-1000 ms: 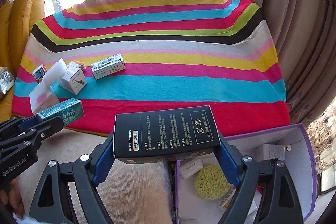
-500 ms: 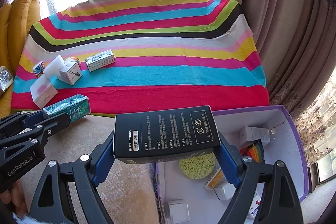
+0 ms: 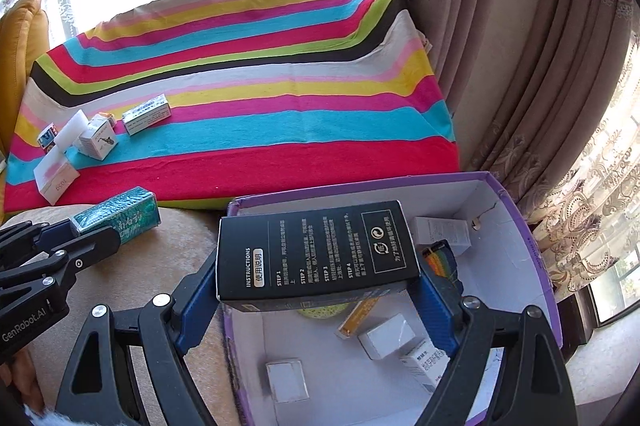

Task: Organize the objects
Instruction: 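Carry both boxes into the purple box and open both tools to release them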

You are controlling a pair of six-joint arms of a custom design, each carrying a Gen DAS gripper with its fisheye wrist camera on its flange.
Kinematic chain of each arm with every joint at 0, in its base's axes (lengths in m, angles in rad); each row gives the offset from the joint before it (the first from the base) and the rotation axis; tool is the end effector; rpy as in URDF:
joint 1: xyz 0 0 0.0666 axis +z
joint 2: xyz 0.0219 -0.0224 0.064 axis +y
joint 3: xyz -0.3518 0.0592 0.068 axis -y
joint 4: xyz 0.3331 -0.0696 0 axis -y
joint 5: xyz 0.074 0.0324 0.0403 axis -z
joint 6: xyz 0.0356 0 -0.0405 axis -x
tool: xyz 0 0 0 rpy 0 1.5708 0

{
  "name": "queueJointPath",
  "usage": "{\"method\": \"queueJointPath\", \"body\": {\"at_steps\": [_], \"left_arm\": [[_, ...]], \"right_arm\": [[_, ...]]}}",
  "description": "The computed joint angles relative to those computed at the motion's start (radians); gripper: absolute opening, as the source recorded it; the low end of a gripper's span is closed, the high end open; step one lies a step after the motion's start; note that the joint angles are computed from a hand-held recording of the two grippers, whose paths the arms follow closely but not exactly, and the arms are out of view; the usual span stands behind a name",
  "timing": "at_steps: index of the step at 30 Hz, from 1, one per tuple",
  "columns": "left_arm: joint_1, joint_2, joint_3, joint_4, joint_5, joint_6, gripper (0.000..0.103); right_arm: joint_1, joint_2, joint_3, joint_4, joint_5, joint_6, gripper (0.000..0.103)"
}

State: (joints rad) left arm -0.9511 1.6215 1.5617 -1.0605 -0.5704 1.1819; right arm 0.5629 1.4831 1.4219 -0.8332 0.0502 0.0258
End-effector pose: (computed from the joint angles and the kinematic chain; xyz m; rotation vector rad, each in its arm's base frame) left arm 0.2971 -0.3841 0.3649 -0.4420 2.3953 -0.1433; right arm 0.3900 0.2435 0.3811 -0.6961 2.3713 0.1708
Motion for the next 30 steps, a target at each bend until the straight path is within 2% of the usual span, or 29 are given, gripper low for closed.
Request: {"method": "queueJointPath", "body": {"at_steps": [5,14,19,21,22,30], "left_arm": [[-0.006,0.035,0.034,0.055,0.044,-0.052,0.037],[-0.025,0.118,0.127,0.151,0.150,-0.190,0.037],[-0.028,0.156,0.171,0.198,0.225,-0.267,0.039],[-0.030,0.160,0.177,0.201,0.235,-0.278,0.058],[-0.032,0.159,0.178,0.201,0.229,-0.278,0.061],[-0.033,0.122,0.128,0.231,0.209,-0.230,0.063]], "right_arm": [[-0.046,-0.007,-0.013,0.007,0.018,0.002,0.087],[-0.130,-0.011,-0.018,0.006,0.016,-0.022,0.087],[-0.156,-0.011,-0.016,0.010,0.053,-0.035,0.088],[-0.164,-0.009,-0.013,0.009,0.069,-0.044,0.089],[-0.168,-0.008,-0.012,0.006,0.070,-0.048,0.089],[-0.175,0.002,-0.002,-0.005,0.030,-0.062,0.092]]}}
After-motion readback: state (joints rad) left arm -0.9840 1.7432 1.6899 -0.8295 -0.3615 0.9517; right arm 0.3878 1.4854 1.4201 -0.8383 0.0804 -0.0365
